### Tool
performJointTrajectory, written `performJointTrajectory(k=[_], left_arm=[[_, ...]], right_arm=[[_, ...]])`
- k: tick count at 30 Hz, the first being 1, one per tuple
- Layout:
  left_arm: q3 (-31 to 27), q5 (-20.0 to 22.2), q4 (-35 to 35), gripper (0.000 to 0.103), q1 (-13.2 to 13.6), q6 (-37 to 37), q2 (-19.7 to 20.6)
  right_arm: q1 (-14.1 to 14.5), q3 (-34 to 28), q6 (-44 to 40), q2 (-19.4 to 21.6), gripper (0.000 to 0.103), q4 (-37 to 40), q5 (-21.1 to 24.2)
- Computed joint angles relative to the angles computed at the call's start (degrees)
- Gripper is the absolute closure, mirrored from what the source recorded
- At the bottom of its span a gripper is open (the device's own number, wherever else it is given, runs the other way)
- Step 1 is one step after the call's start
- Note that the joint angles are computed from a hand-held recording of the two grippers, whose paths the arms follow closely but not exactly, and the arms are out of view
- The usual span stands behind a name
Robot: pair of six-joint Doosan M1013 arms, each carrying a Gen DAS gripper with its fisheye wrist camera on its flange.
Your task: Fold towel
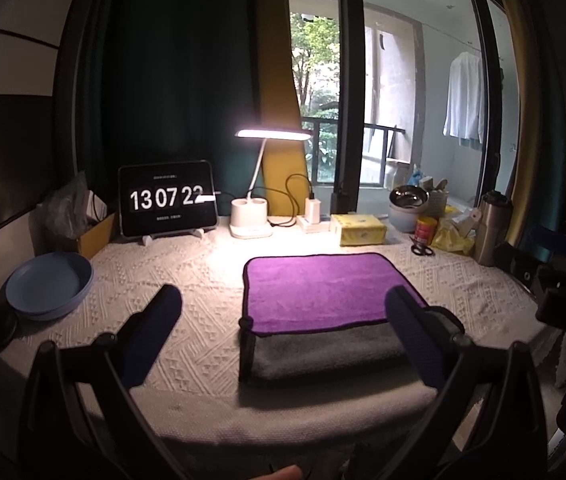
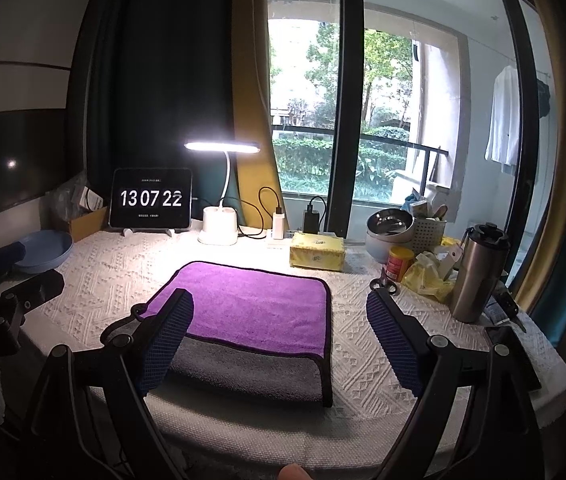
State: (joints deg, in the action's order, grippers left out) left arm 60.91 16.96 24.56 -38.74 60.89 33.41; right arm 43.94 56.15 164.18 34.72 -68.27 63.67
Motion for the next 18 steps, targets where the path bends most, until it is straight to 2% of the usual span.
performJointTrajectory(k=[10,18], left_arm=[[0.61,-1.85,2.87,0.001,-0.09,-2.89,-0.22],[0.28,-1.76,2.06,0.001,-0.07,-1.91,-0.04]], right_arm=[[-0.03,-0.10,-0.11,0.11,0.012,-0.66,-0.23],[-0.07,0.09,0.18,0.03,0.012,-0.65,-0.25]])
